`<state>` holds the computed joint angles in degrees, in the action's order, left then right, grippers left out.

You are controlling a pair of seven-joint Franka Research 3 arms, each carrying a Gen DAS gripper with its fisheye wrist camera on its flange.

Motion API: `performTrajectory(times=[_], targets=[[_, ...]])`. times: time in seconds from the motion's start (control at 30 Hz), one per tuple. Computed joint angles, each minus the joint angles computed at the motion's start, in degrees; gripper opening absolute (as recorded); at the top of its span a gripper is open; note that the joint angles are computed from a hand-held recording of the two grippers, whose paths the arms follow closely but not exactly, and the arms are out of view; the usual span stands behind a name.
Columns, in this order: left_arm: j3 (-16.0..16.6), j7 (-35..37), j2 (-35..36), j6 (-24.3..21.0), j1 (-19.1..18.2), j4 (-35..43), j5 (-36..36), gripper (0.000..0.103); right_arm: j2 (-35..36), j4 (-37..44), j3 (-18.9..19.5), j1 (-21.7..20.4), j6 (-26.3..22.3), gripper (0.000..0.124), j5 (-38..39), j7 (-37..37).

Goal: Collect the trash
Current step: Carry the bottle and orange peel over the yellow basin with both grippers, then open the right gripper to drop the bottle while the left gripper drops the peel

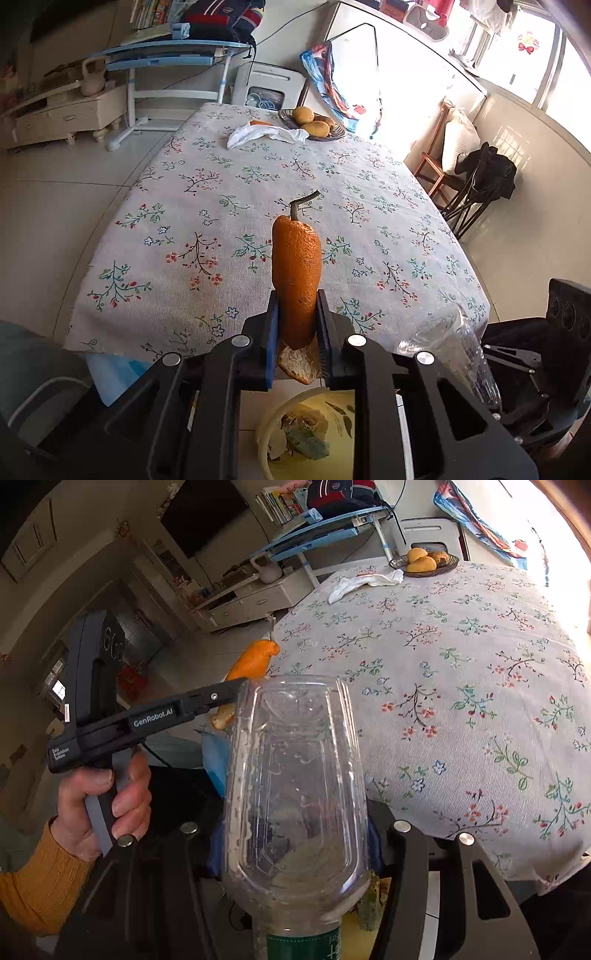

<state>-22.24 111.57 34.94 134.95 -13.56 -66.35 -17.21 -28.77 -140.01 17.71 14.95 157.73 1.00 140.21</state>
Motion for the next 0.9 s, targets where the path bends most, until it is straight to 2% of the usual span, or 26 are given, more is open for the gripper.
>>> performTrajectory(times=[0.13, 0.23, 0.6, 0.73, 0.9], targets=[[-1.1, 2.6, -4.8, 3.9, 2.2, -7.8, -2.4, 0.018, 2.0, 1.4, 1.0, 2.2, -4.1, 0.056, 0.4, -0.1], [-1.6, 4.6, -7.9, 5.6, 3.3, -12.5, -4.5, 0.018, 4.5, 3.1, 0.3, 4.3, -6.8, 0.056, 0.6, -1.4], [-1.1, 11.3, -15.3, 8.0, 3.9, -23.0, -9.9, 0.018, 10.2, 7.7, -2.2, 7.9, -15.8, 0.056, -0.3, -3.8], [-0.6, 13.2, -16.8, 8.1, 3.4, -24.9, -10.7, 0.018, 8.5, 6.6, -1.7, 7.9, -17.4, 0.059, -1.6, -1.2], [-0.3, 16.2, -18.4, 7.0, 3.0, -27.0, -11.8, 0.018, 4.4, 4.8, -0.2, 5.7, -18.4, 0.061, -5.1, 5.1]])
